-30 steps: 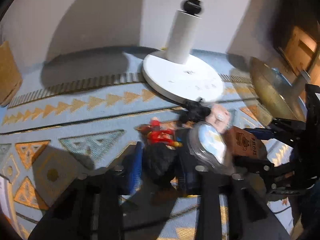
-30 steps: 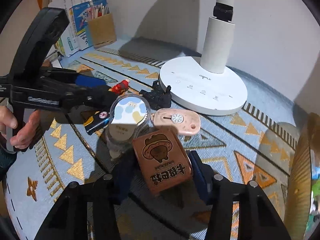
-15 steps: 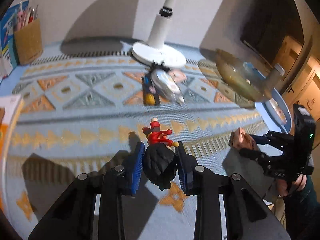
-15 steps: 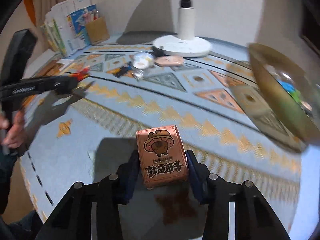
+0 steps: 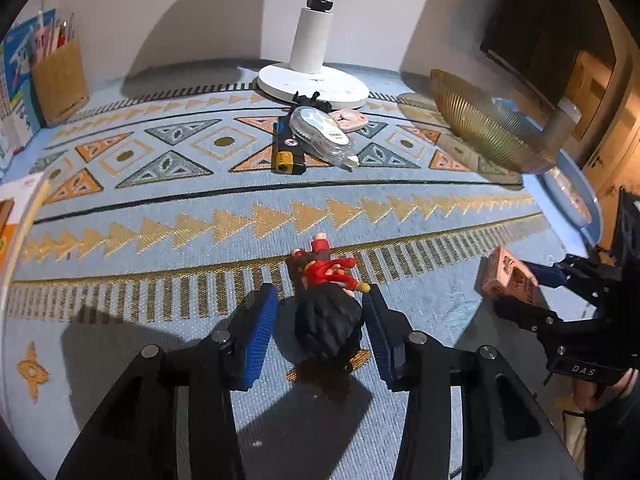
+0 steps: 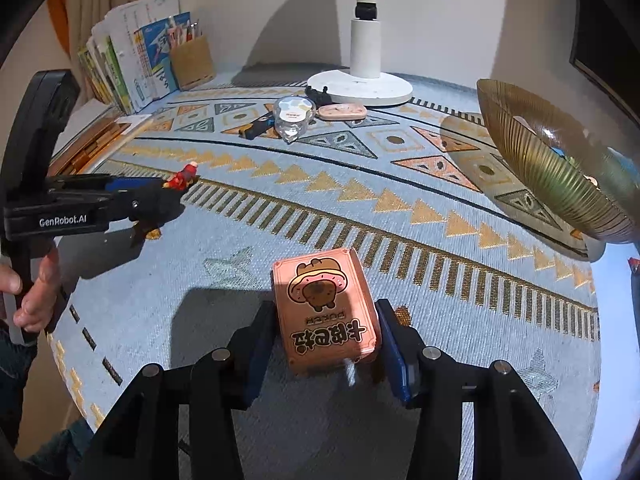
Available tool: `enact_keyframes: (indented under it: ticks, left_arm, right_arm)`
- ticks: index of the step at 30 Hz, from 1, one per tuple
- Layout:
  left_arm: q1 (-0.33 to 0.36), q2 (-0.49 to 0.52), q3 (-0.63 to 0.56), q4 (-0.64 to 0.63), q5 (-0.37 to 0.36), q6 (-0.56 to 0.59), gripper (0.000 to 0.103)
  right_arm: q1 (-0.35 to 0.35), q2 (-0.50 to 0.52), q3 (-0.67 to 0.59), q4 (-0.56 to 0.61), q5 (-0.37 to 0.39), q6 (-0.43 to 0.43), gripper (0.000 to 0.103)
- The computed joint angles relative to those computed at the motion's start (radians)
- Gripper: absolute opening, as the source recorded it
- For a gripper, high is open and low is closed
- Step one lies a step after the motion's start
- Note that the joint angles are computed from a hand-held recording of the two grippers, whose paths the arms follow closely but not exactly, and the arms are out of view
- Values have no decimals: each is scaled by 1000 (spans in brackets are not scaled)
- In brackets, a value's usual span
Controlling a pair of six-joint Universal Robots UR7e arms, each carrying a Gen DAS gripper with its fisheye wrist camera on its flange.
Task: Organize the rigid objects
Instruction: 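Carry doll and pink box over the amber bowl and open both tools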
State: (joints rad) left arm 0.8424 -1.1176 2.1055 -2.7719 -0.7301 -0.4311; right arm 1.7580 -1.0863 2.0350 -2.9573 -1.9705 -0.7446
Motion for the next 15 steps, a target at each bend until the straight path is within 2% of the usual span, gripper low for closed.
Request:
enact_keyframes:
  ticks: [2, 4, 6, 8, 9, 11, 15]
  left_arm:
    - [-21, 27, -13, 56, 67, -21, 39]
    - [-36, 45, -22, 99, 111, -43, 29]
    - [-42, 51, -24, 104, 108, -62, 29]
    - [-42, 40, -9, 31, 57, -42, 29]
    - [-43, 34, -3, 1, 36, -34, 29]
    - [-47, 8, 12, -70, -12, -13, 29]
    - [-69, -24, 9, -124, -35, 15, 29]
  right_arm:
    - [9, 11, 5, -26, -10, 7, 47]
    - [22, 19, 16, -49, -15, 17, 43]
    - [25, 15, 27, -38, 15, 43, 43]
    - [20, 3, 29, 5, 65, 71, 43]
    - [13, -11, 24, 56, 107, 100, 43]
    - [-22, -50, -2, 207, 259, 177, 43]
    - [-73, -99, -32, 322, 467, 247, 43]
